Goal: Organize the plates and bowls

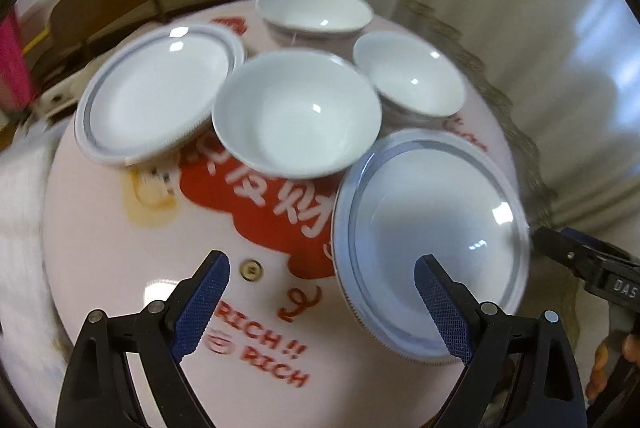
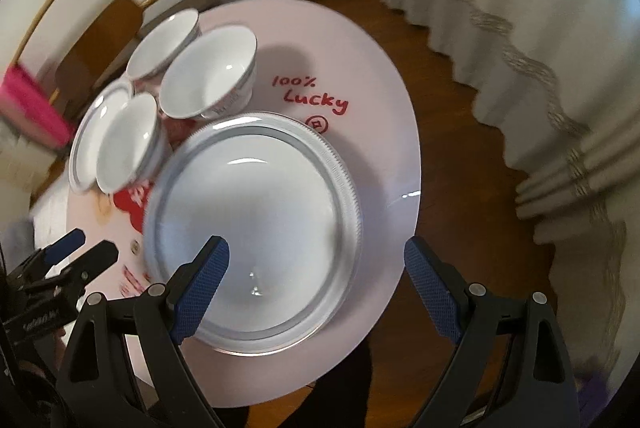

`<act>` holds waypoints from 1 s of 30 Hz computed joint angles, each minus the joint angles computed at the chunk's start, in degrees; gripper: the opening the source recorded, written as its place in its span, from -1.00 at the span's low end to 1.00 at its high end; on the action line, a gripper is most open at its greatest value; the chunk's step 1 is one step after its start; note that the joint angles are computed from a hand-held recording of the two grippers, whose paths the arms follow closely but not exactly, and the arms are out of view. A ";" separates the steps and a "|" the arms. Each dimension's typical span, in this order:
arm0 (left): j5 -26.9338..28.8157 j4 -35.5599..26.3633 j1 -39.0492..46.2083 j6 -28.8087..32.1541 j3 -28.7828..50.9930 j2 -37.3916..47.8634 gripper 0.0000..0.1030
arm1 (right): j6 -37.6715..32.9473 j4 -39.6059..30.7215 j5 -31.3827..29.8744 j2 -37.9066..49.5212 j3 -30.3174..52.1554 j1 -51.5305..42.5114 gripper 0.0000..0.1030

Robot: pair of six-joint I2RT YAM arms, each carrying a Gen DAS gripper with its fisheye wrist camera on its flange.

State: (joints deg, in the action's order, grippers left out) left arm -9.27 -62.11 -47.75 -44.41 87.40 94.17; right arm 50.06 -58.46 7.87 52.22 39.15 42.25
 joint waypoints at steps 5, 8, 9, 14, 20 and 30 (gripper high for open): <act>-2.57 1.95 -3.22 -7.16 0.19 5.72 0.69 | -16.42 8.20 -10.52 -0.15 -6.10 -12.04 0.71; -4.52 2.60 -4.48 -9.26 0.21 7.16 0.68 | -20.90 11.82 -14.31 2.01 -8.23 -15.27 0.43; -4.85 2.45 -4.69 -9.93 0.47 7.70 0.63 | -22.22 12.84 -16.16 2.69 -8.95 -16.78 0.30; -3.33 4.98 -4.44 -11.49 -2.48 7.44 0.33 | -27.35 15.56 -21.78 3.99 -10.14 -21.50 -0.10; -2.96 7.62 -3.68 -10.73 -4.45 7.12 0.05 | -31.10 19.05 -26.45 6.61 -11.39 -26.05 -0.25; -3.63 10.97 -3.81 -8.55 -4.86 7.50 -0.37 | -35.76 20.83 -31.86 7.22 -13.07 -32.51 -0.68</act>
